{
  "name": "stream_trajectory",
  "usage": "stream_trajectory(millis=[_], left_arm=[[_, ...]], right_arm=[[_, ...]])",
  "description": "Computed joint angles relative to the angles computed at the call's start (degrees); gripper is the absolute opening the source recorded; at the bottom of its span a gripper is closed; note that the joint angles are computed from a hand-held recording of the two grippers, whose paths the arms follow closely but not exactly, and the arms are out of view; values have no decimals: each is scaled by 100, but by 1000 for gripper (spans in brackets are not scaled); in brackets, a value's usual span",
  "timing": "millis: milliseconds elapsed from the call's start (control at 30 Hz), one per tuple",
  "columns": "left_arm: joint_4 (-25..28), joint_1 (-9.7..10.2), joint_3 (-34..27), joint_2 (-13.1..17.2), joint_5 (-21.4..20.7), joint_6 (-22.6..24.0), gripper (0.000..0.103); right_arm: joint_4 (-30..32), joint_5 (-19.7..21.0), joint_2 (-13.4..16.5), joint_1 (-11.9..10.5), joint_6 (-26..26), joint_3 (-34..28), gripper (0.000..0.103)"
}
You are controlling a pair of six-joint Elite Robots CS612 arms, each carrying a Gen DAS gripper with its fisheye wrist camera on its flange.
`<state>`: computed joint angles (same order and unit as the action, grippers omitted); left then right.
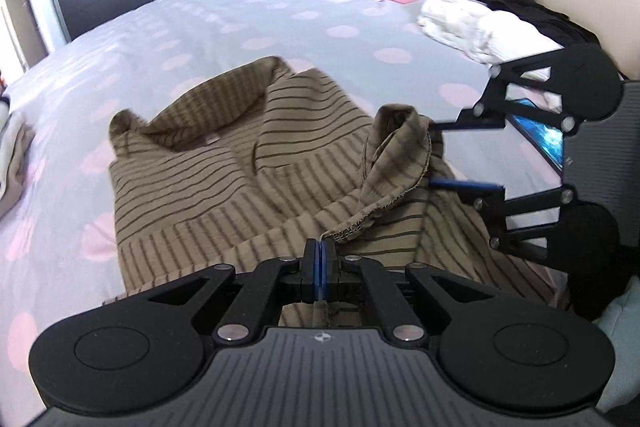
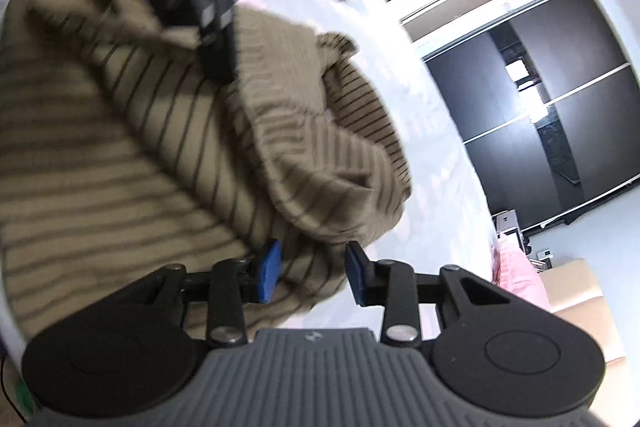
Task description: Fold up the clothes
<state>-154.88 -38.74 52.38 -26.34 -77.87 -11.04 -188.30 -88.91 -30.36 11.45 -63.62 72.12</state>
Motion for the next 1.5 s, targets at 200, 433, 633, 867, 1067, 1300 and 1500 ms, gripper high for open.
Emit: stream_trajectory(millis=[200, 433, 633, 867, 1067, 1300, 1500], left_arm=[[-124, 8, 68, -34, -125, 25, 0], [-866, 37, 340, -154, -594, -56, 0], [-1070, 48, 462, -229, -1101, 75, 0], [-389, 49, 364, -237, -1585, 459, 0], [412, -45, 192, -163, -1900, 1166, 0], [938, -85, 114, -92, -1818, 1277, 0], [1054, -70, 287, -226, -1764, 1266, 6]], right_arm=[[-423, 227, 111, 16, -633, -27, 38], [-1012, 271, 148, -8, -1564, 201, 36], [-1052, 25, 39, -4, -1219, 265, 2], [-156, 13, -737, -34, -1469, 1120, 1], [1505, -318, -1154, -23, -2148, 1410, 1], [2381, -415, -1286, -32, -1934, 1459, 2], [2738, -257, -1383, -121, -1374, 1411, 4]])
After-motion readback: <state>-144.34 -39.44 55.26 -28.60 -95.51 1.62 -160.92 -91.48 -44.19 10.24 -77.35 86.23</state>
